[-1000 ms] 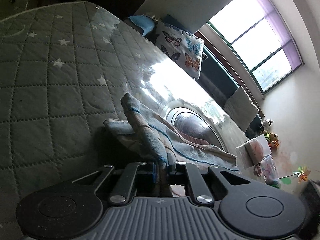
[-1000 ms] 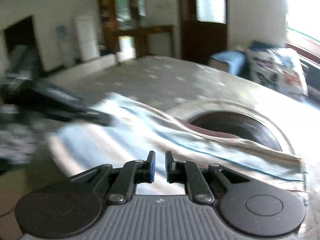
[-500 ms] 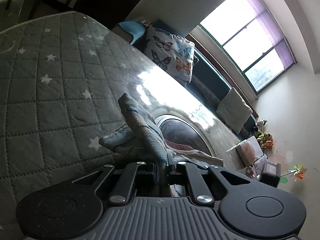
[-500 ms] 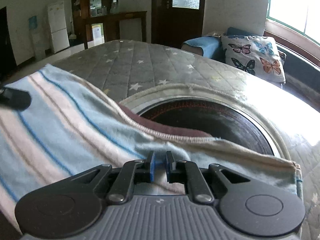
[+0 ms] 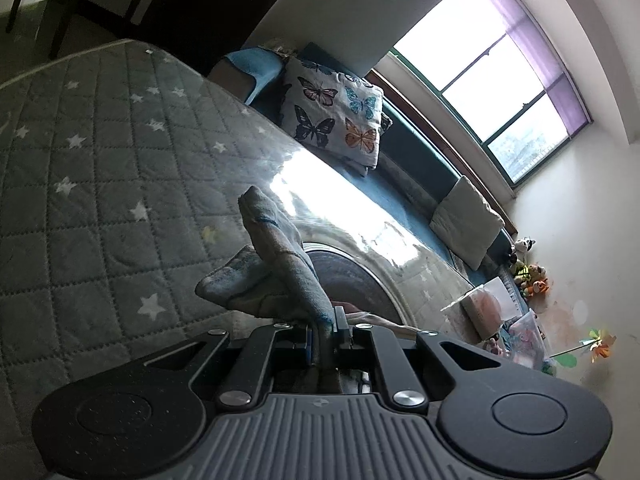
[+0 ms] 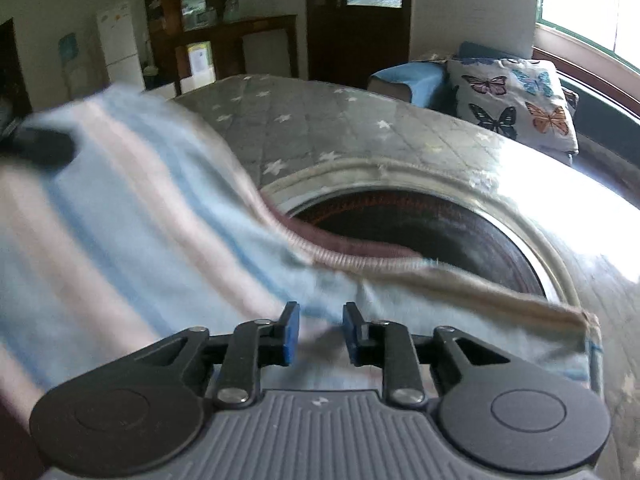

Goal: Fold clothes
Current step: 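Lift the shirt edge with the left gripper while the right gripper grasps beside it, then fold the lifted shirt half over onto the other half with both grippers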

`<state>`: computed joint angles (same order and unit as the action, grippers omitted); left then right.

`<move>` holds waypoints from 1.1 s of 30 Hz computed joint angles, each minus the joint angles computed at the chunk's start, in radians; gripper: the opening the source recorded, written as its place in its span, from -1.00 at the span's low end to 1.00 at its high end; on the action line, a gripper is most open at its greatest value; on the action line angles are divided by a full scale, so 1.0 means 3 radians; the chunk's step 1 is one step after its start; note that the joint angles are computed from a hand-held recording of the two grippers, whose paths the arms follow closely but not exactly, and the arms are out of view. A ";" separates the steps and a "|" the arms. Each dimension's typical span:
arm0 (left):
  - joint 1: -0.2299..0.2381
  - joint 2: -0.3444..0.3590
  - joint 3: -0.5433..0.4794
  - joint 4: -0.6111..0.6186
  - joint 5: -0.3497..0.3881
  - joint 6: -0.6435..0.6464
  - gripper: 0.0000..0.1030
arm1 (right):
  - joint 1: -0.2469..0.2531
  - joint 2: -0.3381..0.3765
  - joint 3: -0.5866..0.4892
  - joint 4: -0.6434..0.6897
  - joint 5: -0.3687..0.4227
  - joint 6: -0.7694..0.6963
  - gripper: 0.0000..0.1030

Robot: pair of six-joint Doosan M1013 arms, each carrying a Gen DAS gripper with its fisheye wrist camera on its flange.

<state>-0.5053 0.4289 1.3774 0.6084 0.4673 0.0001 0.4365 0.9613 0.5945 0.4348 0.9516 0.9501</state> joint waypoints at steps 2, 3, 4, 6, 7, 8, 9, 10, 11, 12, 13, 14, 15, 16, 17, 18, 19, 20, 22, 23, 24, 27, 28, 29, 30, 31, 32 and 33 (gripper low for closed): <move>-0.0012 0.0032 -0.0073 -0.0035 0.0026 0.0067 -0.82 | -0.0022 -0.0142 0.0242 0.0068 -0.0008 -0.0124 -0.48; -0.0019 0.0050 -0.0114 -0.0049 0.0048 0.0105 -0.82 | -0.0030 -0.0205 0.0355 0.0098 -0.0019 -0.0178 -0.47; -0.0029 0.0070 -0.0158 -0.0063 0.0077 0.0146 -0.82 | -0.0039 -0.0265 0.0462 0.0126 -0.0028 -0.0230 -0.45; -0.0050 0.0109 -0.0246 -0.0092 0.0134 0.0224 -0.82 | -0.0052 -0.0388 0.0681 0.0169 -0.0067 -0.0344 -0.42; -0.0060 0.0128 -0.0291 -0.0113 0.0166 0.0256 -0.82 | -0.0057 -0.0452 0.0795 0.0189 -0.0104 -0.0406 -0.36; -0.0069 0.0151 -0.0342 -0.0135 0.0202 0.0288 -0.82 | -0.0066 -0.0509 0.0893 0.0229 -0.0124 -0.0466 -0.35; -0.0077 0.0174 -0.0394 -0.0159 0.0237 0.0325 -0.82 | -0.0075 -0.0564 0.0987 0.0271 -0.0142 -0.0526 -0.34; -0.0086 0.0201 -0.0451 -0.0179 0.0280 0.0364 -0.82 | -0.0083 -0.0615 0.1076 0.0298 -0.0164 -0.0585 -0.32; -0.0097 0.0230 -0.0513 -0.0195 0.0331 0.0401 -0.82 | -0.0090 -0.0662 0.1157 0.0321 -0.0198 -0.0645 -0.30; -0.0108 0.0261 -0.0576 -0.0218 0.0380 0.0439 -0.82 | -0.0097 -0.0709 0.1235 0.0344 -0.0230 -0.0706 -0.28; -0.0119 0.0293 -0.0641 -0.0245 0.0426 0.0476 -0.82 | -0.0105 -0.0754 0.1312 0.0367 -0.0262 -0.0767 -0.24; -0.0132 0.0334 -0.0720 -0.0277 0.0481 0.0524 -0.82 | -0.0113 -0.0799 0.1387 0.0390 -0.0292 -0.0829 -0.22; -0.0145 0.0382 -0.0810 -0.0313 0.0547 0.0582 -0.82 | -0.0128 -0.0829 0.1434 0.0453 -0.0281 -0.0879 -0.20; -0.0158 0.0432 -0.0900 -0.0346 0.0612 0.0640 -0.82 | -0.0147 -0.0858 0.1480 0.0513 -0.0282 -0.0922 -0.20; -0.0171 0.0483 -0.0993 -0.0376 0.0680 0.0696 -0.82 | -0.0166 -0.0887 0.1526 0.0573 -0.0282 -0.0966 -0.20; -0.0185 0.0545 -0.1102 -0.0413 0.0753 0.0767 -0.82 | -0.0179 -0.0910 0.1562 0.0608 -0.0305 -0.0983 -0.20; -0.0200 0.0612 -0.1214 -0.0443 0.0828 0.0838 -0.82 | -0.0206 -0.0933 0.1601 0.0647 -0.0341 -0.0971 -0.19; -0.0215 0.0678 -0.1323 -0.0469 0.0904 0.0900 -0.82 | -0.0234 -0.0955 0.1638 0.0687 -0.0376 -0.0956 -0.19; -0.0230 0.0831 -0.1572 -0.0628 0.1051 0.1105 -0.82 | -0.0289 -0.0998 0.1708 0.0767 -0.0443 -0.0927 -0.19; -0.0239 0.0912 -0.1701 -0.0701 0.1129 0.1203 -0.82 | -0.0310 -0.1018 0.1741 0.0767 -0.0498 -0.0891 -0.19; -0.0249 0.0996 -0.1833 -0.0746 0.1218 0.1289 -0.82 | -0.0329 -0.1039 0.1775 0.0764 -0.0554 -0.0852 -0.19; -0.0274 0.1280 -0.2278 -0.0915 0.1529 0.1558 -0.82 | -0.0389 -0.1074 0.1838 0.0736 -0.0653 -0.0703 -0.19; -0.0279 0.1375 -0.2425 -0.0986 0.1635 0.1650 -0.82 | -0.0406 -0.1082 0.1854 0.0725 -0.0673 -0.0654 -0.19; -0.0286 0.1475 -0.2586 -0.1044 0.1757 0.1735 -0.82 | -0.0427 -0.1091 0.1877 0.0713 -0.0701 -0.0602 -0.19; -0.0289 0.1585 -0.2765 -0.1110 0.1896 0.1818 -0.82 | -0.0448 -0.1100 0.1900 0.0700 -0.0729 -0.0549 -0.19; -0.0288 0.1678 -0.2916 -0.1183 0.2011 0.1887 -0.82 | -0.0467 -0.1102 0.1912 0.0699 -0.0729 -0.0506 -0.18; -0.0286 0.1747 -0.3027 -0.1251 0.2091 0.1943 -0.81 | -0.0485 -0.1104 0.1922 0.0698 -0.0727 -0.0463 -0.18; -0.0288 0.1814 -0.3138 -0.1295 0.2170 0.1991 -0.81 | -0.0497 -0.1107 0.1934 0.0697 -0.0727 -0.0424 -0.18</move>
